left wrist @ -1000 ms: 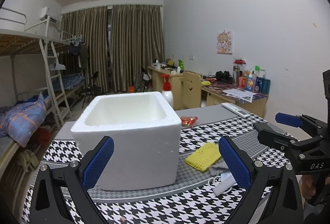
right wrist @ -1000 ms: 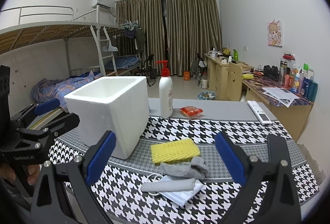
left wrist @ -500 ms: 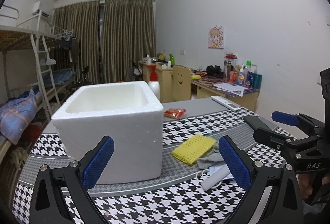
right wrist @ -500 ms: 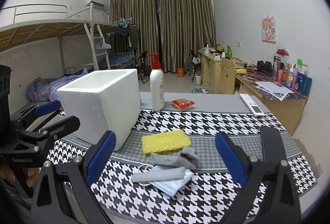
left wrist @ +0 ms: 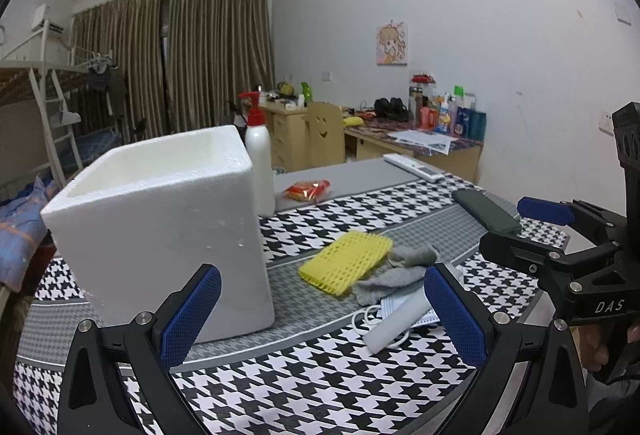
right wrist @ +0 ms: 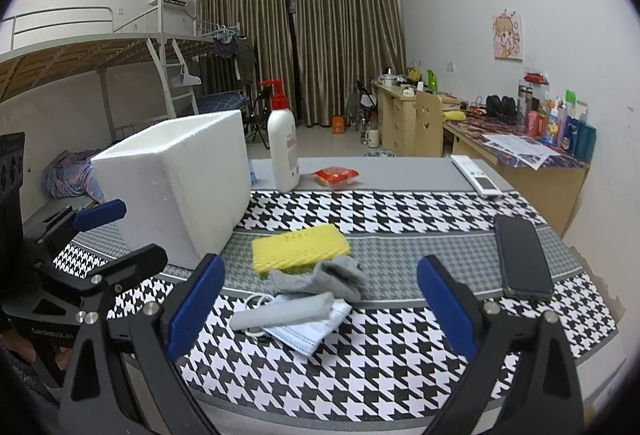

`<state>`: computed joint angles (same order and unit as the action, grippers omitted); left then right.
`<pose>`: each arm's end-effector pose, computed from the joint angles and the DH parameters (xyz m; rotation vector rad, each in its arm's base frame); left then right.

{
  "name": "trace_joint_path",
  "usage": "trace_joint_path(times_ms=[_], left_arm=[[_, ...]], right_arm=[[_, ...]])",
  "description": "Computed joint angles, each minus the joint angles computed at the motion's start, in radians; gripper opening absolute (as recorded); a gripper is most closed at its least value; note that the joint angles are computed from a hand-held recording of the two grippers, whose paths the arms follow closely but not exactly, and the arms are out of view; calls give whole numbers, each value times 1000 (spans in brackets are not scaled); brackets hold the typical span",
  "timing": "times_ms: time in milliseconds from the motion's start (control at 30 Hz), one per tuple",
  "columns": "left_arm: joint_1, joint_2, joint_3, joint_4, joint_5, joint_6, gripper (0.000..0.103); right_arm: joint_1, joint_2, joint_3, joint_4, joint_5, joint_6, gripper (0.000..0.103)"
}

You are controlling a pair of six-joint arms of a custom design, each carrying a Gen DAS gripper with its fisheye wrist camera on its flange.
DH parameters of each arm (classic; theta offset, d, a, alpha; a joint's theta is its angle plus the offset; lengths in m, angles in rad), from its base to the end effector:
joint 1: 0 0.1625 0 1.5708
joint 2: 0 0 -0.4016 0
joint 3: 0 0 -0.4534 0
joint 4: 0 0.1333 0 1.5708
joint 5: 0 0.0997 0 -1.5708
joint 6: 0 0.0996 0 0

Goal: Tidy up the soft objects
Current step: 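Move both tools back from the box toward the remaining items, then reach the left tool to the white tube and close on it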

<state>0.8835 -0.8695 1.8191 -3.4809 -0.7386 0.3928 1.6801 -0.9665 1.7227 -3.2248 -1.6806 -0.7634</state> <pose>-0.2430 -0.6222 0.1439 0.6846 2.1095 -1.2538 0.1977 -0.6801 0.1981 1.0100 -2.3246 1.1110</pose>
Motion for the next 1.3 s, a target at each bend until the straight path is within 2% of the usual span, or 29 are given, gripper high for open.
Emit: trace_joint_path(times_ms=[567, 1033, 1300], left_arm=[[31, 15, -38, 235, -94, -55, 101], [67, 37, -112, 475, -164, -116, 70], [75, 50, -136, 533, -177, -131, 59]], right_arm=[[-28, 8, -14, 37, -36, 28, 99], [-43, 8, -30, 68, -40, 62, 99], [-49, 8, -29, 74, -34, 67, 99]])
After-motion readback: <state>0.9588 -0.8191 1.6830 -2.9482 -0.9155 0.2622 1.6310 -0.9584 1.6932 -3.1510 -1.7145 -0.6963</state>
